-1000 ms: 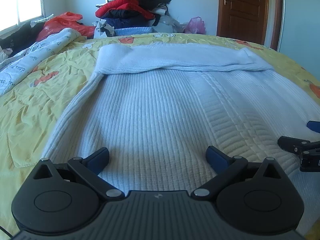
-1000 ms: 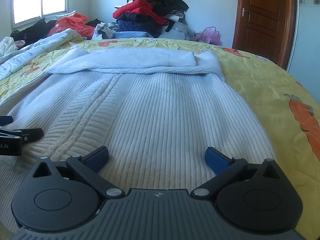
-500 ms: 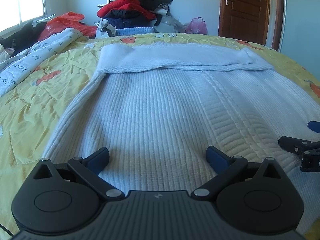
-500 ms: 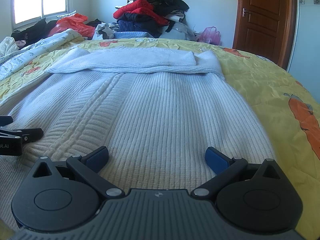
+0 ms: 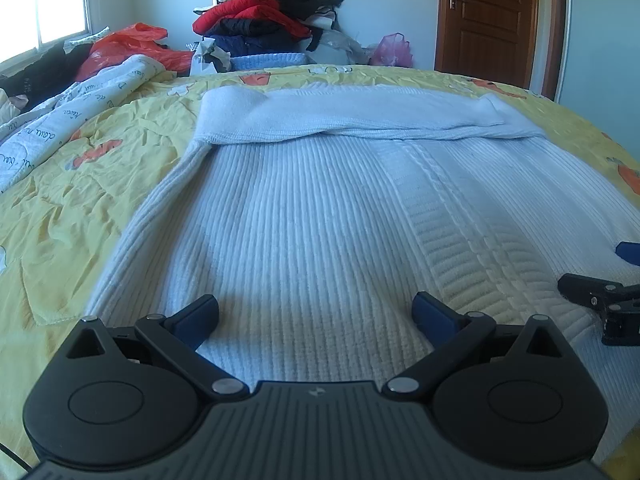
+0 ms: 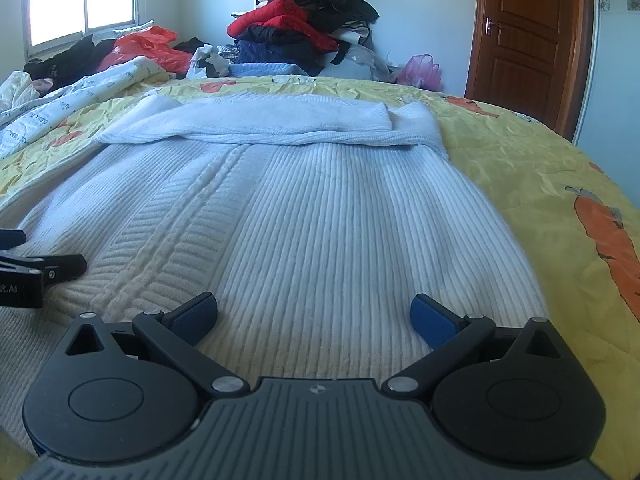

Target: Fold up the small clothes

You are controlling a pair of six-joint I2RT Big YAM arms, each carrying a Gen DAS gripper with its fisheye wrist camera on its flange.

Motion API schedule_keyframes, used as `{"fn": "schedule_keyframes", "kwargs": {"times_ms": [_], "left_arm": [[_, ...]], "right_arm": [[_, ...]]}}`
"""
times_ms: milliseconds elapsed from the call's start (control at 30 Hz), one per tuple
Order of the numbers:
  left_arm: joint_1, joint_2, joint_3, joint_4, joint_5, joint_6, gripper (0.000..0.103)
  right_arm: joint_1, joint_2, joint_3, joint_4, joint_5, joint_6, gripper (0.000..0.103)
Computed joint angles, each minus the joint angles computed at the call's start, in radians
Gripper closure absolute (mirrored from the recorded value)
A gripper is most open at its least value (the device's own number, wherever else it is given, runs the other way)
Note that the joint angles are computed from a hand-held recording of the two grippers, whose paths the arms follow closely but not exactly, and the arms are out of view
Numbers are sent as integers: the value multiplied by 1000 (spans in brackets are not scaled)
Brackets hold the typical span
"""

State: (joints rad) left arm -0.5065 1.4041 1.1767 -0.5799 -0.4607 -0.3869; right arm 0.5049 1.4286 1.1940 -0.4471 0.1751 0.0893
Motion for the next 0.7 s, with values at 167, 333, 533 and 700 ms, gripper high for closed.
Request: {"fn": "schedule_keyframes", "kwargs": {"times_ms": [167, 333, 533, 700], "left_arm": [[-1, 1, 2, -2, -1, -1, 0], [-3, -9, -9, -7, 3, 1, 0], [-9, -24, -15, -25, 6, 5, 0], [-8, -28, -15, -35, 10, 3, 0]], "right_arm": [[1, -15, -12, -6, -2, -4, 2], [0, -25, -21, -7, -9, -9, 2], [2, -45, -37, -14, -14, -16, 2], [1, -55, -50, -7, -20, -12, 2]]}}
